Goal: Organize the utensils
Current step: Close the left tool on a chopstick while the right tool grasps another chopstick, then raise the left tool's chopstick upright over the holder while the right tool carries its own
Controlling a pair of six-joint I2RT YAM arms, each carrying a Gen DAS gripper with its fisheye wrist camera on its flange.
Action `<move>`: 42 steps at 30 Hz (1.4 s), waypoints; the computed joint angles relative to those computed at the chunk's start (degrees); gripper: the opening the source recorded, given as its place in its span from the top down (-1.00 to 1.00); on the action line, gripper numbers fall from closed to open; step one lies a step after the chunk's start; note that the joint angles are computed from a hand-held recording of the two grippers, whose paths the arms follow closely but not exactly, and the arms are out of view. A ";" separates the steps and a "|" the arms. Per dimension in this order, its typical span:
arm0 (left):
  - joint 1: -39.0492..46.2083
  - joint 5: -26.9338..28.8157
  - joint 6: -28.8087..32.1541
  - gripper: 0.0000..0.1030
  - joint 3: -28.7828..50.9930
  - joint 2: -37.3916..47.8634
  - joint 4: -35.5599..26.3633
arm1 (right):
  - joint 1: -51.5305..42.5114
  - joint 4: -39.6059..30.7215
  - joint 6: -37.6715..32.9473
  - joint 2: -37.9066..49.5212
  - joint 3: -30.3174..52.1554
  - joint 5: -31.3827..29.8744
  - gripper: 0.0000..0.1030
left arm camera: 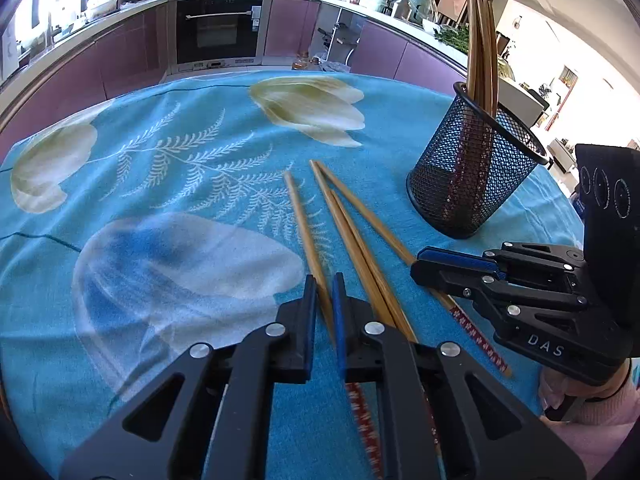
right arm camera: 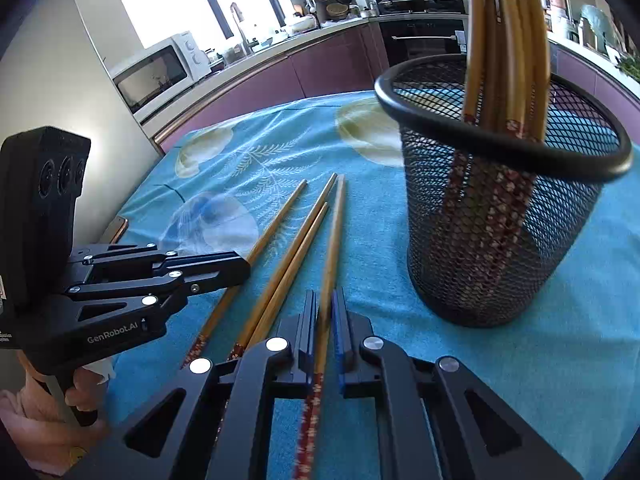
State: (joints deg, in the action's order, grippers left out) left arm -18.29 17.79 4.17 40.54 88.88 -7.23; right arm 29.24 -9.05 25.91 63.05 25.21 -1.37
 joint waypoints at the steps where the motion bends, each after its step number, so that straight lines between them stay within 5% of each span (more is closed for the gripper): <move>1: 0.10 0.23 -0.04 0.90 -0.23 -0.54 -0.17 | -0.29 0.07 0.06 -0.40 -0.23 -0.26 0.89; 12: -0.51 0.19 1.38 0.93 -2.60 -4.44 -0.40 | 1.16 -1.30 -1.15 -3.54 -0.28 -2.25 0.89; 18: -1.49 -2.54 3.22 0.58 -2.38 -3.14 -0.17 | 2.06 -0.84 -1.54 -0.65 0.50 -2.66 0.89; 34: -3.28 -4.82 1.53 0.84 -0.02 0.01 0.12 | 0.52 0.85 -3.54 5.20 3.15 -3.60 0.85; 42: -1.35 -0.34 2.29 0.86 -0.98 -5.33 -2.66 | -0.57 -1.46 -4.03 -2.75 1.40 -4.58 0.89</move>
State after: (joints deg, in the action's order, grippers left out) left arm -19.65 17.45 6.46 39.55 83.55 -9.89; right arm 28.67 -10.51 21.89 60.29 26.62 -5.95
